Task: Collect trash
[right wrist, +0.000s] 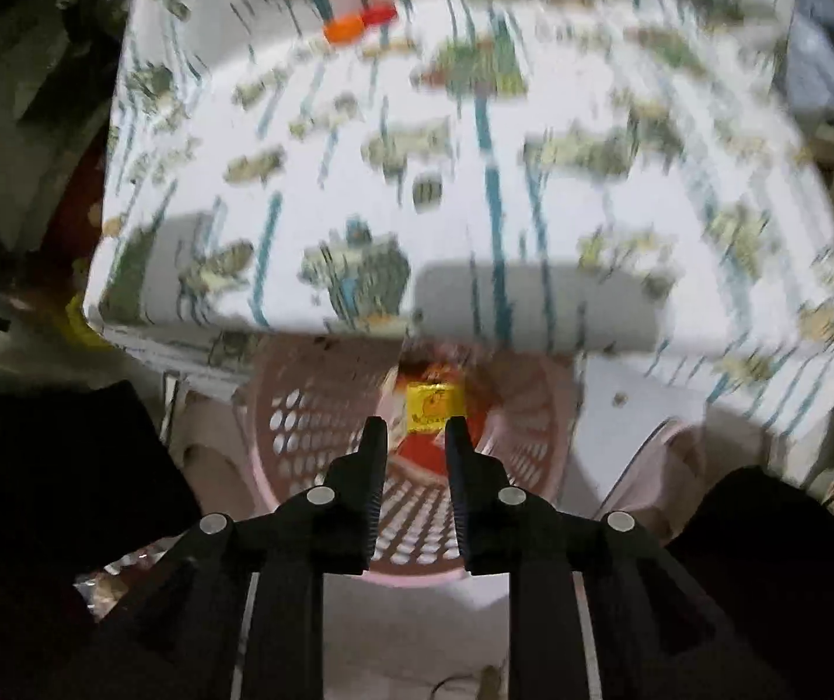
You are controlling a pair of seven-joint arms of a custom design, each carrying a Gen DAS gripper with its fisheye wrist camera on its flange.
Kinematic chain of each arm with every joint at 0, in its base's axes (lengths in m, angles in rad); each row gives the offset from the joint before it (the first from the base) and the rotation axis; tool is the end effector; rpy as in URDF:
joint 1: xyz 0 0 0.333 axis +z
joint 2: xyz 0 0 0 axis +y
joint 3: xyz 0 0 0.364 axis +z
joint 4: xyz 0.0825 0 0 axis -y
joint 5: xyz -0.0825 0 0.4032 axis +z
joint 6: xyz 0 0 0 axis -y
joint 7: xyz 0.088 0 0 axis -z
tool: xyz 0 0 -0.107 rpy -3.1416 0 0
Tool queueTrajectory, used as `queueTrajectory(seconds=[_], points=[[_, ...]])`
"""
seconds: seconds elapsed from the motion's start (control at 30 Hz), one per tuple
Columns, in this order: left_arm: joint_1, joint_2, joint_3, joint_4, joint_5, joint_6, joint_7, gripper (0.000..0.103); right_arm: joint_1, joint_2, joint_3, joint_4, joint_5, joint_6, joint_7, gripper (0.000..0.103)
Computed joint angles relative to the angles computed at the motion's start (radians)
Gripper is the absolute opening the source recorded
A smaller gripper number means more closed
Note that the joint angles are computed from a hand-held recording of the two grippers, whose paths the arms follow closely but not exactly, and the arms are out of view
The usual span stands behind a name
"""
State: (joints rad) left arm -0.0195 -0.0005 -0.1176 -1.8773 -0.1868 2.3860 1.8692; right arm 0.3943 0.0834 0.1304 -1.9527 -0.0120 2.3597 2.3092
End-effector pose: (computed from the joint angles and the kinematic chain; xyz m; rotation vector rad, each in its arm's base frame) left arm 0.6146 -0.0866 0.6039 -1.6176 2.2704 -0.6432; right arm 0.5440 0.3122 0.5086 -1.7755 2.1911 -0.0694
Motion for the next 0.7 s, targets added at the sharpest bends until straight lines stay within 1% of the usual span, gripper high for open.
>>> queueTrajectory(seconds=[0.07, 0.17, 0.2, 0.23, 0.27, 0.3, 0.33, 0.4, 0.5, 0.53, 0.57, 0.6, 0.63, 0.7], points=[[0.003, -0.031, 0.004, -0.011, -0.051, 0.026, 0.024, 0.080, -0.001, -0.025, -0.001, -0.007, 0.000, 0.037, 0.008, 0.022], [0.002, -0.088, 0.009, -0.040, -0.092, 0.111, 0.080, 0.080, 0.008, -0.066, -0.003, -0.003, -0.144, 0.068, 0.099, 0.022], [0.001, -0.102, 0.013, -0.041, -0.115, 0.131, 0.100, 0.080, 0.011, -0.078, -0.002, -0.004, -0.195, 0.081, 0.126, 0.025], [0.000, -0.108, 0.015, -0.033, -0.129, 0.141, 0.108, 0.081, 0.012, -0.089, 0.000, 0.001, -0.255, 0.082, 0.155, 0.032], [0.000, -0.111, 0.017, -0.024, -0.137, 0.152, 0.114, 0.082, 0.013, -0.099, 0.004, 0.008, -0.333, 0.080, 0.200, 0.035], [0.000, -0.113, 0.017, -0.015, -0.139, 0.164, 0.117, 0.084, 0.014, -0.107, 0.009, 0.016, -0.417, 0.075, 0.249, 0.042], [0.001, -0.114, 0.017, -0.001, -0.133, 0.173, 0.125, 0.084, 0.012, -0.108, 0.010, 0.028, -0.462, 0.066, 0.270, 0.047], [0.000, -0.118, 0.025, 0.024, -0.156, 0.181, 0.159, 0.085, 0.014, -0.112, 0.018, 0.051, -0.562, 0.037, 0.321, 0.049], [0.001, -0.111, 0.036, 0.079, -0.202, 0.175, 0.190, 0.090, 0.012, -0.104, 0.014, 0.087, -0.595, 0.041, 0.324, 0.051], [0.002, -0.101, 0.038, 0.110, -0.216, 0.166, 0.201, 0.091, 0.009, -0.104, 0.011, 0.092, -0.601, 0.049, 0.318, 0.056], [0.002, -0.089, 0.039, 0.140, -0.233, 0.161, 0.211, 0.096, 0.007, -0.102, 0.009, 0.107, -0.619, 0.053, 0.313, 0.061], [0.001, -0.076, 0.039, 0.169, -0.255, 0.159, 0.222, 0.102, 0.005, -0.098, 0.008, 0.125, -0.645, 0.053, 0.318, 0.072], [0.002, -0.062, 0.037, 0.199, -0.266, 0.161, 0.226, 0.103, 0.005, -0.102, 0.009, 0.140, -0.671, 0.046, 0.332, 0.082], [0.003, -0.024, 0.026, 0.263, -0.250, 0.162, 0.211, 0.103, -0.002, -0.095, 0.004, 0.181, -0.715, 0.042, 0.359, 0.086]])
